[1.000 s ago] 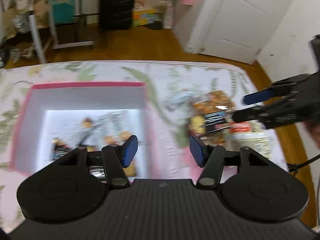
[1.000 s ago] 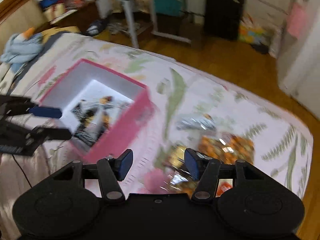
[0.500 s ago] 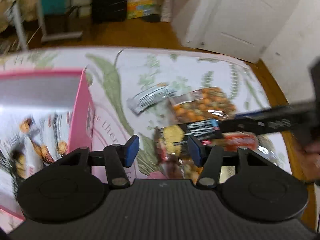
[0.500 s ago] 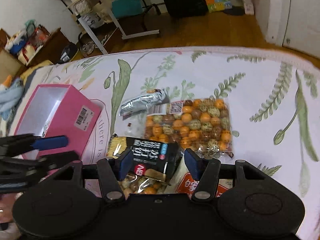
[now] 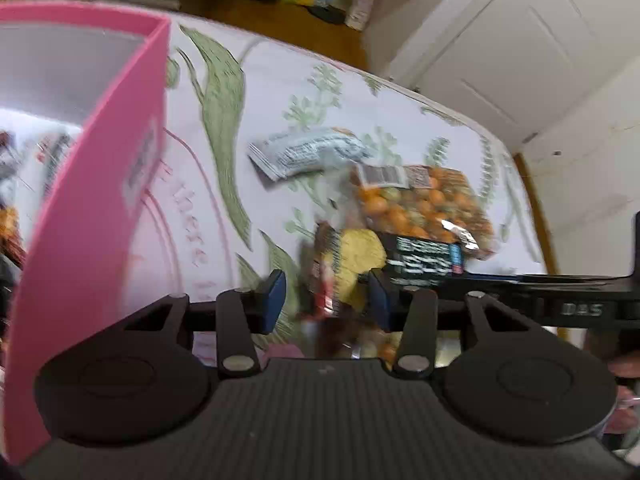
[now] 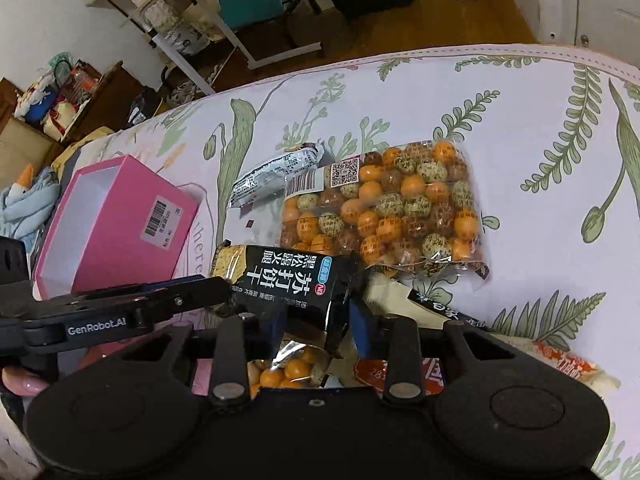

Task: Organize snacks
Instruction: 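Grasp a black NB cracker pack with the left gripper while the right grasps another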

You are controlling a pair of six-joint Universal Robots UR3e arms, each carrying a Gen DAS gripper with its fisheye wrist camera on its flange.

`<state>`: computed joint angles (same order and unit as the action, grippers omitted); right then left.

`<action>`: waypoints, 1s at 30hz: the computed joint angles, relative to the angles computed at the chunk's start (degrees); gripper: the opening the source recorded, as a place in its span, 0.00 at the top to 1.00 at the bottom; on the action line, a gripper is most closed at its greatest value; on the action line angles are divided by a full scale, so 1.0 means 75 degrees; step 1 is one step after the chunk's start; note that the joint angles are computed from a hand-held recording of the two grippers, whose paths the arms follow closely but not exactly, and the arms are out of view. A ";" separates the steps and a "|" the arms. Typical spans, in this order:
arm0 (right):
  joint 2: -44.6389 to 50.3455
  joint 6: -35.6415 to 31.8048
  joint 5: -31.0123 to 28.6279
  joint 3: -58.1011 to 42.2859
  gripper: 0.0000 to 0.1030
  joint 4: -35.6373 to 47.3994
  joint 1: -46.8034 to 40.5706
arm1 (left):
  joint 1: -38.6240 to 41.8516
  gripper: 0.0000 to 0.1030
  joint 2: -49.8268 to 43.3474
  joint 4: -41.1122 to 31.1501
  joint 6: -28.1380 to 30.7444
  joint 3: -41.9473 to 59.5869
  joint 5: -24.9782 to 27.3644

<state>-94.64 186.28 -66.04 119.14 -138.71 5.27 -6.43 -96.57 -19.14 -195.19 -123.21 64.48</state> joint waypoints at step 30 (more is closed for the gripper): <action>-0.0413 0.4105 -0.2245 -0.0322 0.34 0.0045 0.3467 | -0.0430 0.60 0.3712 -0.4349 0.1915 -0.0401 0.0913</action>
